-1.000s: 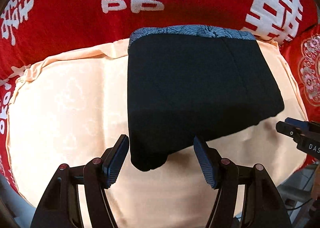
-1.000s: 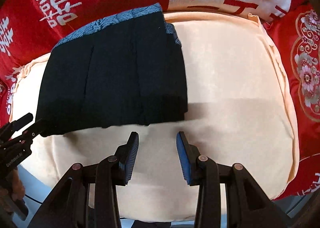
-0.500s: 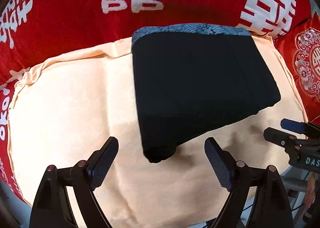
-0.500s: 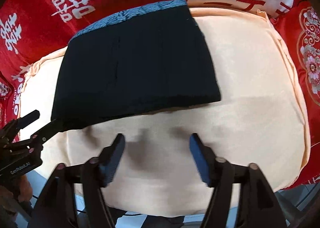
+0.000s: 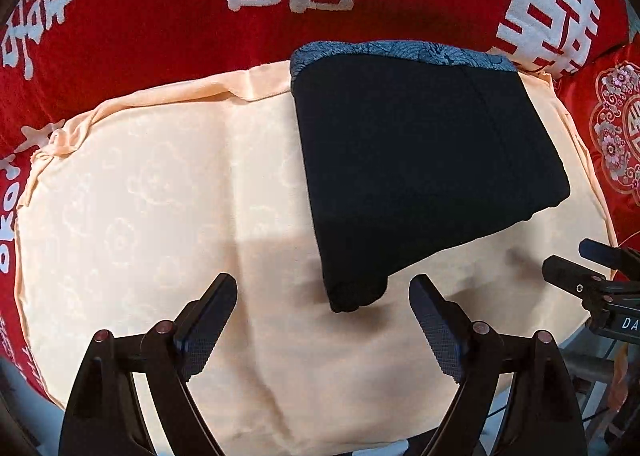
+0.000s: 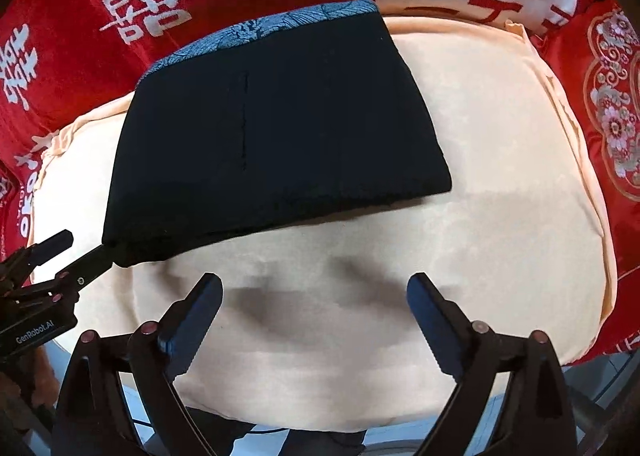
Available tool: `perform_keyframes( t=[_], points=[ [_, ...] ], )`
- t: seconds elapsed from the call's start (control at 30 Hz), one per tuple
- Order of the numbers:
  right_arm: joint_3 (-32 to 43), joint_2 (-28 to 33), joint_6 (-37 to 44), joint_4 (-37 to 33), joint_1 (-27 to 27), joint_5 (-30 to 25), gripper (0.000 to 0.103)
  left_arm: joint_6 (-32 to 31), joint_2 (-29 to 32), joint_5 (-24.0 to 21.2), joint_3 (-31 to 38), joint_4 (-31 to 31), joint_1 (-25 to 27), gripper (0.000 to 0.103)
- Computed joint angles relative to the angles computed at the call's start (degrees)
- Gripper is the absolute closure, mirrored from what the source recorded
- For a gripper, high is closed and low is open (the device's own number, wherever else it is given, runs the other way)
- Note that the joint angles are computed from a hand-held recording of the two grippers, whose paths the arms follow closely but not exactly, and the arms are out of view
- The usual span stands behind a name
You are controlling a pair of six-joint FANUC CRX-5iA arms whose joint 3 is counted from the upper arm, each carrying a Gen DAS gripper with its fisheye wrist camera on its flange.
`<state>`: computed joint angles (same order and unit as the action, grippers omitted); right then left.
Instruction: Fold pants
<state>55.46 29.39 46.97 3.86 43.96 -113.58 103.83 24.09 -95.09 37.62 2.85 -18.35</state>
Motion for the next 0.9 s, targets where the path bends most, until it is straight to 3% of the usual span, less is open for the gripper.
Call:
perform_keyframes(
  t=[0.27, 0.57, 0.8, 0.9],
  points=[
    [-0.49, -0.75, -1.20, 0.35, -0.83, -1.07, 0.008, 1.09, 0.34, 0.46, 0.26, 0.34, 1.31, 0.014],
    [0.80, -0.58, 0.20, 0.64, -4.51, -1.44, 0.008, 4.10, 3.99, -0.48, 5.23, 0.51, 2.53, 0.014],
    [4.87, 1.56, 3.59, -2.09, -9.46, -0.90, 0.008, 6.14, 8.11, 0.57, 7.85, 6.42, 4.97, 0.014],
    [6.95, 2.68, 4.66, -6.93, -13.06, 0.92, 0.008, 6.07, 9.31, 3.01, 7.36, 9.77, 6.11, 0.014]
  ],
)
